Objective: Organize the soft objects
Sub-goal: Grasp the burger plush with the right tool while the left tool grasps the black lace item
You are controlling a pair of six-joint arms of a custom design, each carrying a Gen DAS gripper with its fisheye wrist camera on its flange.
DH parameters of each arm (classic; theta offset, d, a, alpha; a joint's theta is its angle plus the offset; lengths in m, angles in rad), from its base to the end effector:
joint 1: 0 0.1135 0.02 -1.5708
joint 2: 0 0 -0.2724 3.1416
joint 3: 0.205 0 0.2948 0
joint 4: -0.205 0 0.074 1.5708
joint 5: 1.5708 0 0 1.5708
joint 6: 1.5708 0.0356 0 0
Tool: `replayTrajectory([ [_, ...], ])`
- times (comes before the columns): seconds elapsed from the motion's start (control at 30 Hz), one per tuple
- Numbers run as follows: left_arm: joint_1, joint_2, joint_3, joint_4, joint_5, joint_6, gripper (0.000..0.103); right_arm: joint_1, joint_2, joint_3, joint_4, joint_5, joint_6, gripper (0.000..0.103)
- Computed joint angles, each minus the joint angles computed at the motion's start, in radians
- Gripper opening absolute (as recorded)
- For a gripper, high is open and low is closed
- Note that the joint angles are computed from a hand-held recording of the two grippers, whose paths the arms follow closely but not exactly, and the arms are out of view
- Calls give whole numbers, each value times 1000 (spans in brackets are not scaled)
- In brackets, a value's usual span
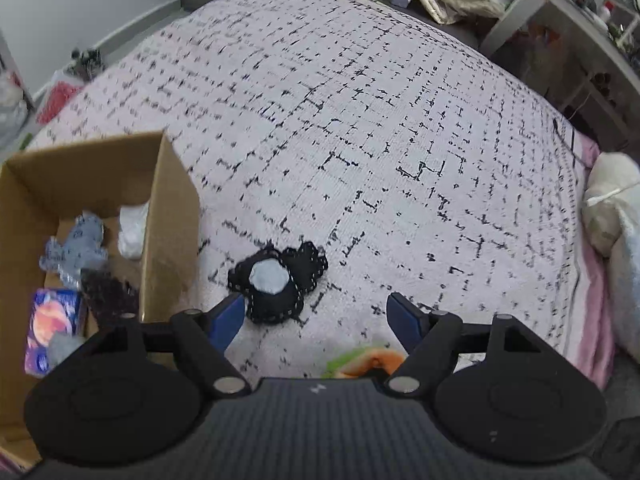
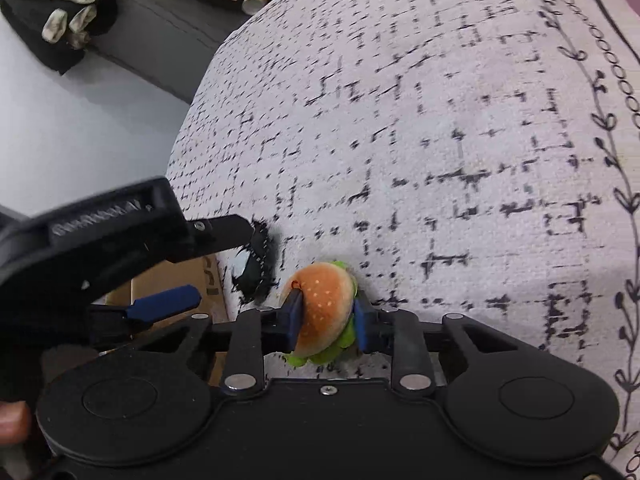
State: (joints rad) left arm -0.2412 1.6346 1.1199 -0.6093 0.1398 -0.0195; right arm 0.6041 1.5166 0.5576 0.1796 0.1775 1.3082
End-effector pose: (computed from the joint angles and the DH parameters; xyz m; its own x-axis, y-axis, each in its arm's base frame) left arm 0.3536 -0.0921 0.1970 -0.8813 0.1969 -0.4295 0.2779 0.9512 -0.1341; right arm 0.2486 0.1639 0.1071 -0.5903 0.7476 -0.3045 0.4403 0.6144 0.6547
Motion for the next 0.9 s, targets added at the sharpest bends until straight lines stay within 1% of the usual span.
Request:
replayTrajectory([
  [0.1, -25, 18, 6, 18, -44, -9, 82, -10, -27, -17, -17, 19, 21, 26],
  [0.17, -40, 24, 8, 29, -64, -11, 82, -16, -47, -24, -35, 35, 34, 26],
  [0.3, -56, 34, 16, 32, -47, -16, 82, -37, -94, -58, -49, 46, 60, 26],
  [0.4, -85, 33, 2, 67, -108, 0, 82, -46, -119, -80, -56, 57, 82, 26],
  [0.5, -86, 73, 26, 47, -123, -15, 82, -53, -120, -89, -47, 62, 96, 26],
  [0.57, -89, 89, 29, 52, -149, -32, 82, -52, -136, -98, -57, 72, 101, 26],
  [0.63, -99, 98, 22, 74, -182, -37, 82, -58, -129, -94, -53, 68, 100, 26],
  [0.7, -109, 93, -1, 121, -210, -37, 82, -55, -137, -104, -50, 69, 109, 26],
  [0.9, -154, 133, -3, 158, -328, 17, 82, -49, -151, -103, -69, 74, 115, 26],
])
